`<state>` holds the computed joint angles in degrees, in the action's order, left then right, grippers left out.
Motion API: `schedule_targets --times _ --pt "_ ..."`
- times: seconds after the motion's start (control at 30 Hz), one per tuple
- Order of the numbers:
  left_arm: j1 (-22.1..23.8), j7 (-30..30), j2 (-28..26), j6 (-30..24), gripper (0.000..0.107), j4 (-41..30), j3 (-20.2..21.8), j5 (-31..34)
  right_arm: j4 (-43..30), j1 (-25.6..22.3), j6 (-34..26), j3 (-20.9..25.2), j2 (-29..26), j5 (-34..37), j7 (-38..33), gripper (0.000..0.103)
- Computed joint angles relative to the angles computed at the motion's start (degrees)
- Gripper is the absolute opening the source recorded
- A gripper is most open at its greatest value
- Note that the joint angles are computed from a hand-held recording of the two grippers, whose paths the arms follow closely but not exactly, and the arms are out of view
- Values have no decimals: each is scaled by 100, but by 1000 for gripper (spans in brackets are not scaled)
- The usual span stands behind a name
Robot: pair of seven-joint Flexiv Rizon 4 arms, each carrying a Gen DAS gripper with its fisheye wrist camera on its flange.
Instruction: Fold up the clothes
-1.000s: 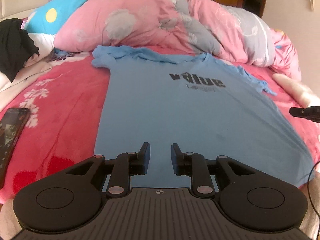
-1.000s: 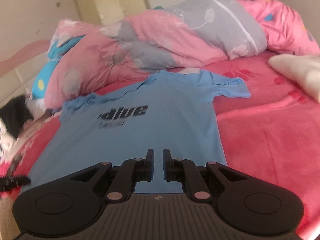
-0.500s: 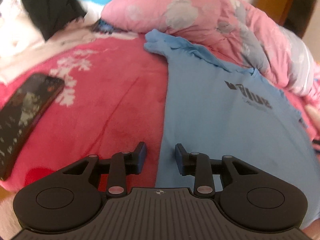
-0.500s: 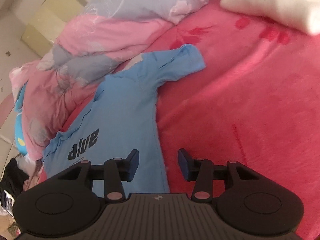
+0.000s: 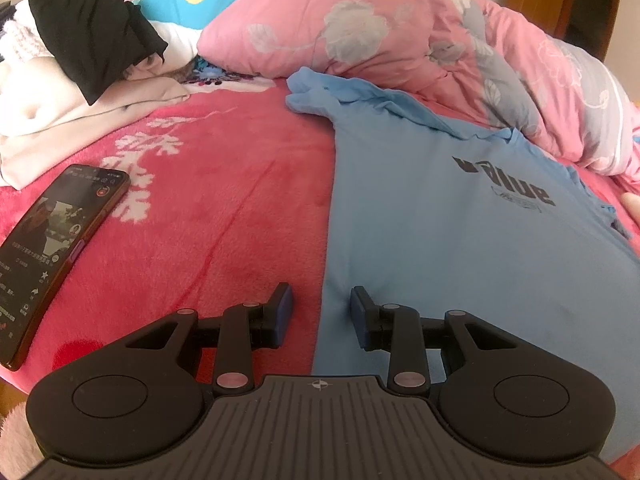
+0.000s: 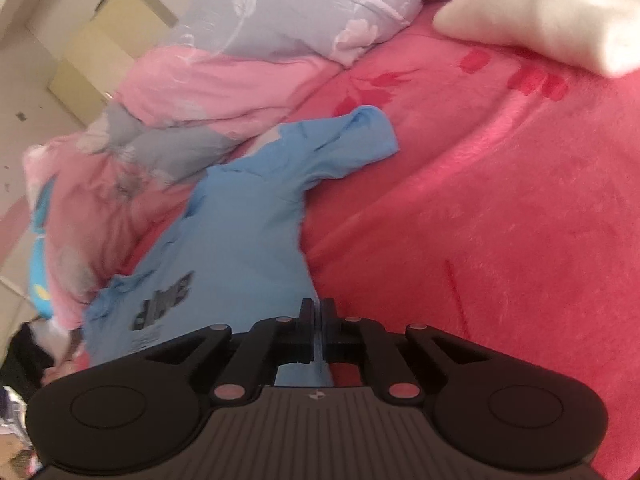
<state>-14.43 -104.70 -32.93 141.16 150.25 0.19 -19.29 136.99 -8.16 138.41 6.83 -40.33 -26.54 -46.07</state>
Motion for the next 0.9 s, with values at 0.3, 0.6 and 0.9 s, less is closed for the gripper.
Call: schedule_targets --times 0.3,0.6,0.9 --pt "65 -181 -18 66 32 18 -30 77 947 -101 -99 -60 605 -317 -594 40" --pt "197 -403 -214 417 32 25 -14 359 1094 1325 -99 -359 664 1928 -2078 1" --pt "410 -511 -565 1062 33 29 -49 676 816 429 -804 93 1124 1138 -1383 21"
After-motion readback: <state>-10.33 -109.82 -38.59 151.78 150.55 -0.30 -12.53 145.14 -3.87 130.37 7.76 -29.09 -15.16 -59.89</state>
